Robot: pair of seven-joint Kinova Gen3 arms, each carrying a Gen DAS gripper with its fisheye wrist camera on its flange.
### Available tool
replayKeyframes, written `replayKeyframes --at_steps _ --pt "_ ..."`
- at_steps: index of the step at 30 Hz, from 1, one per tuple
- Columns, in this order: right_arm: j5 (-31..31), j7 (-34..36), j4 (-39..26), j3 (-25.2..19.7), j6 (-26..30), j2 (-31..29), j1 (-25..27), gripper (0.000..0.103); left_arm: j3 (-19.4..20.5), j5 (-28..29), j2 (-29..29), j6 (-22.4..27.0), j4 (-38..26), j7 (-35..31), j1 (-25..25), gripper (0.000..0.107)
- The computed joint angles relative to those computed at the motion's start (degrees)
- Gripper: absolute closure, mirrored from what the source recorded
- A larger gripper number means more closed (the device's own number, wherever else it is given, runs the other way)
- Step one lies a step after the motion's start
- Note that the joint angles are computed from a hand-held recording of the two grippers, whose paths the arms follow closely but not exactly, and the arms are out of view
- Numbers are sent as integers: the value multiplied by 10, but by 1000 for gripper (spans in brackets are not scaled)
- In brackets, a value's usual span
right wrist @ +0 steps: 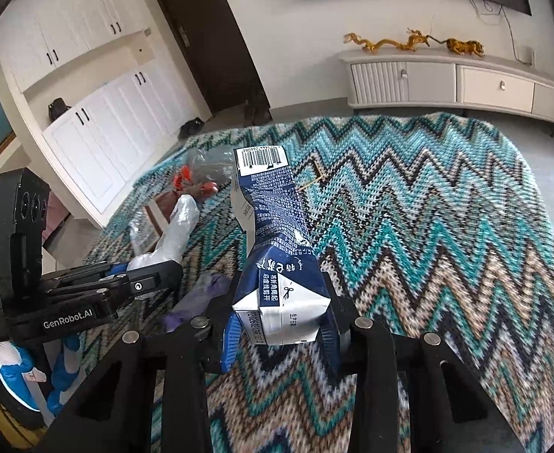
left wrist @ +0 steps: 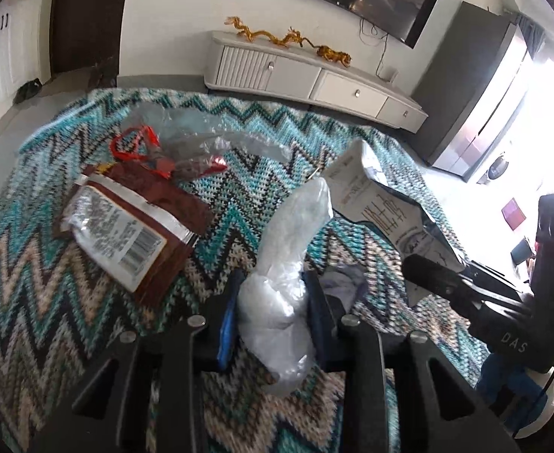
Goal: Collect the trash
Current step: 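Grasp the white plastic bag with the left tool while the right tool grasps the blue-and-white carton, then carry the plastic bag and carton over the bin and open both tools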
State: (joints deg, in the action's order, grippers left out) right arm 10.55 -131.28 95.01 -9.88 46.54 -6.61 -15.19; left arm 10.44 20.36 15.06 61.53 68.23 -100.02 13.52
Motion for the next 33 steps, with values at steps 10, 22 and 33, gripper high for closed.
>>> replayKeyframes --at_steps 10,22,33 --pt "66 -76 11 -73 67 -100 19 67 -9 -50 -114 -48 67 48 20 77" --pt "60 -91 15 -136 136 -216 84 67 46 -204 -224 -100 114 145 61 77" --pt "-2 -29 85 -58 143 -340 154 67 127 -345 -120 -26 -3 210 180 77"
